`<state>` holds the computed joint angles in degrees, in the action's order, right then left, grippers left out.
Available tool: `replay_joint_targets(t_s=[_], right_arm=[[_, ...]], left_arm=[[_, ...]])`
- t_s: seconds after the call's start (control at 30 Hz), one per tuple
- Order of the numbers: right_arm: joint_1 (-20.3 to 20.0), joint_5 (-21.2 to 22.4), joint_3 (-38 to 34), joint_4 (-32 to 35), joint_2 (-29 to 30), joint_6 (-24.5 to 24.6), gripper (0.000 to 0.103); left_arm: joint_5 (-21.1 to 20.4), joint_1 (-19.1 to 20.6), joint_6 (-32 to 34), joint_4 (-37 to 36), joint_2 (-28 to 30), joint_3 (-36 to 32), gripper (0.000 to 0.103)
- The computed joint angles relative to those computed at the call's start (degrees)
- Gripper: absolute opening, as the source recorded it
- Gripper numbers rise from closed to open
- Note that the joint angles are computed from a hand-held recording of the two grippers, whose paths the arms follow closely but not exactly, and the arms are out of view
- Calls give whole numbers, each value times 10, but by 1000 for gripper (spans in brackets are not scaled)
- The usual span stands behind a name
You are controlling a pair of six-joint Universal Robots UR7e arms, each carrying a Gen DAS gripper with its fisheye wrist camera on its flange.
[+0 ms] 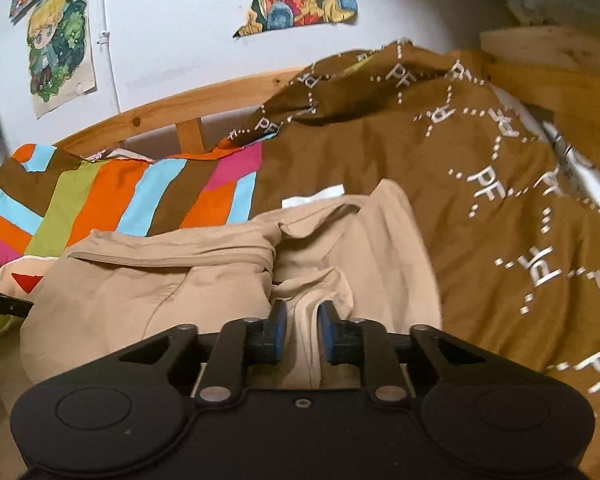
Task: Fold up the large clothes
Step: 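Open both grippers and release the folded jacket edge onto the body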
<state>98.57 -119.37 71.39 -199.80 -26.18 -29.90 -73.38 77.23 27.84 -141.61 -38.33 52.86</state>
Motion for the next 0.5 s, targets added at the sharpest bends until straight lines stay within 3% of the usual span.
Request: replay_joint_targets(t_s=[0.03,0.07,0.13,0.2,0.23,0.3,0.37,0.4,0.43,0.5], right_arm=[[3,-4,5,-13,-1,-5,30],[6,-10,8,-31,0,-12,33],[12,-15,12,-60,2,-29,36],[17,-7,1,-81,11,-57,40],[17,3,-5,-82,14,-65,47],[15,29,-22,-63,22,-70,60],[11,50,-47,-33,34,-72,60],[10,52,-63,-19,43,-74,60],[10,45,-77,-4,51,-76,57],[10,28,-103,21,70,-90,54]], left_arm=[[-2,-1,-2,-40,-11,26,47],[-9,-1,-3,-92,-21,53,51],[-52,1,-5,-164,-27,77,65],[-79,-4,-1,-181,-16,67,80],[-78,-9,-1,-185,-5,58,82],[-91,-15,14,-168,17,38,82],[-84,-20,32,-138,36,24,78],[-67,-24,43,-123,45,18,71],[-43,-28,53,-116,54,15,63],[-4,-32,66,-109,68,11,62]])
